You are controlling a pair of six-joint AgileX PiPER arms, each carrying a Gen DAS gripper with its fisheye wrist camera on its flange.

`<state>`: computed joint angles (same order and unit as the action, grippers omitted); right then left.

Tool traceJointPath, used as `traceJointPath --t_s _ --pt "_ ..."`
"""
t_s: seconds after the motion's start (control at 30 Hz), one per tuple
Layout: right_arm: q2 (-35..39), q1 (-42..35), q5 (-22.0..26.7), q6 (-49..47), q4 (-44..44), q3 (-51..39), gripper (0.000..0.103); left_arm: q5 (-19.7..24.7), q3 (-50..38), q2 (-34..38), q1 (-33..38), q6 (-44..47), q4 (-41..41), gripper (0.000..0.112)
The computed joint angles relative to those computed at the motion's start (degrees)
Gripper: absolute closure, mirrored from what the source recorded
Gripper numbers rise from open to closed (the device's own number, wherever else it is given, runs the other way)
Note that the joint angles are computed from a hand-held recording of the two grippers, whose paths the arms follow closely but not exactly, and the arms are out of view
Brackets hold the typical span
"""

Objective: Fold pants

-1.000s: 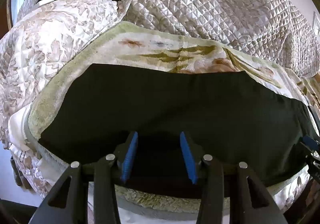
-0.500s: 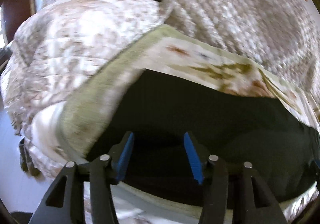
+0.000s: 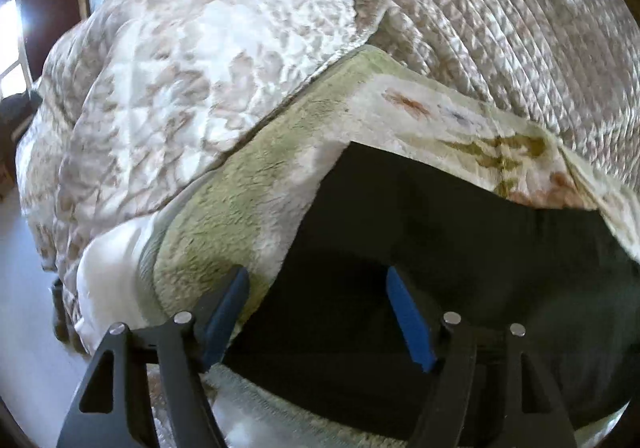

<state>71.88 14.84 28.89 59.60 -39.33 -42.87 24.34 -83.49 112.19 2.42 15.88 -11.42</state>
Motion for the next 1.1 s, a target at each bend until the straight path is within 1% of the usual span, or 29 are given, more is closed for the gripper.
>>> traceJointPath --t_s 0.03,0.07,0.13,0.2,0.23,0.27,0.33,0.43,0.53,0.63,0.73,0.83,0.9,1.03,1.1 --pt "0.0 -0.1 -0.3 0.1 0.1 0.1 0.045 0.4 -0.2 0.0 -0.2 1.3 -1.0 0.053" --pt "-0.1 -0.2 -0.5 0.2 0.2 0.3 0.045 0.6 -0.2 -0.1 -0.3 2.3 -1.9 0.059" --pt "-0.3 -0.5 -1.1 0.0 0.7 0.4 0.045 1.5 -0.1 -0.5 -0.6 7.0 -5.7 0.088" --pt "-0.7 -0.7 -1.4 -0.1 1.0 0.6 0.045 2.2 -0.1 -0.9 -1.2 8.5 -6.7 0.097" --pt "-1.0 -0.8 -1.6 -0.3 1.3 0.8 0.045 3.3 -0.7 -0.9 -1.0 9.0 -7.8 0.099" --pt "-1.1 -0.9 -1.7 -0.6 1.7 0.8 0.045 4.9 -1.5 -0.8 -0.5 10.3 -10.5 0.100" --pt "-1.9 -1.0 -2.0 -0.4 1.7 1.1 0.045 9.5 -3.0 -1.1 1.2 15.2 -18.9 0.101" --pt "-3.5 -1.5 -2.6 -0.4 1.8 1.8 0.045 15.5 -4.3 -2.5 1.8 21.0 -28.4 0.102" --pt "-4.8 -2.8 -3.6 -2.0 3.8 2.3 0.045 20.3 -5.4 -4.1 0.1 23.1 -33.7 0.102" --pt "-6.3 -4.0 -4.3 -2.8 5.4 2.9 0.045 23.9 -6.2 -4.9 -4.0 24.1 -36.7 0.102" --pt "-8.0 -5.3 -4.5 -3.1 5.9 3.6 0.045 24.8 -6.2 -4.7 -9.9 23.5 -37.0 0.102" --pt "-9.5 -6.7 -4.5 -4.2 7.0 4.7 0.045 23.5 -6.0 -2.5 -16.7 22.2 -36.0 0.102" --pt "-10.2 -8.5 -4.7 -6.6 9.5 5.4 0.045 22.9 -5.1 -1.0 -20.4 21.5 -35.3 0.102" --pt "-11.1 -12.5 -5.9 -13.9 17.5 6.5 0.045 23.2 -2.0 -0.6 -23.3 22.0 -35.9 0.102" --pt "-11.3 -14.1 -7.0 -17.7 21.7 6.8 0.045 25.4 -2.0 -0.2 -22.8 22.9 -36.5 0.102"
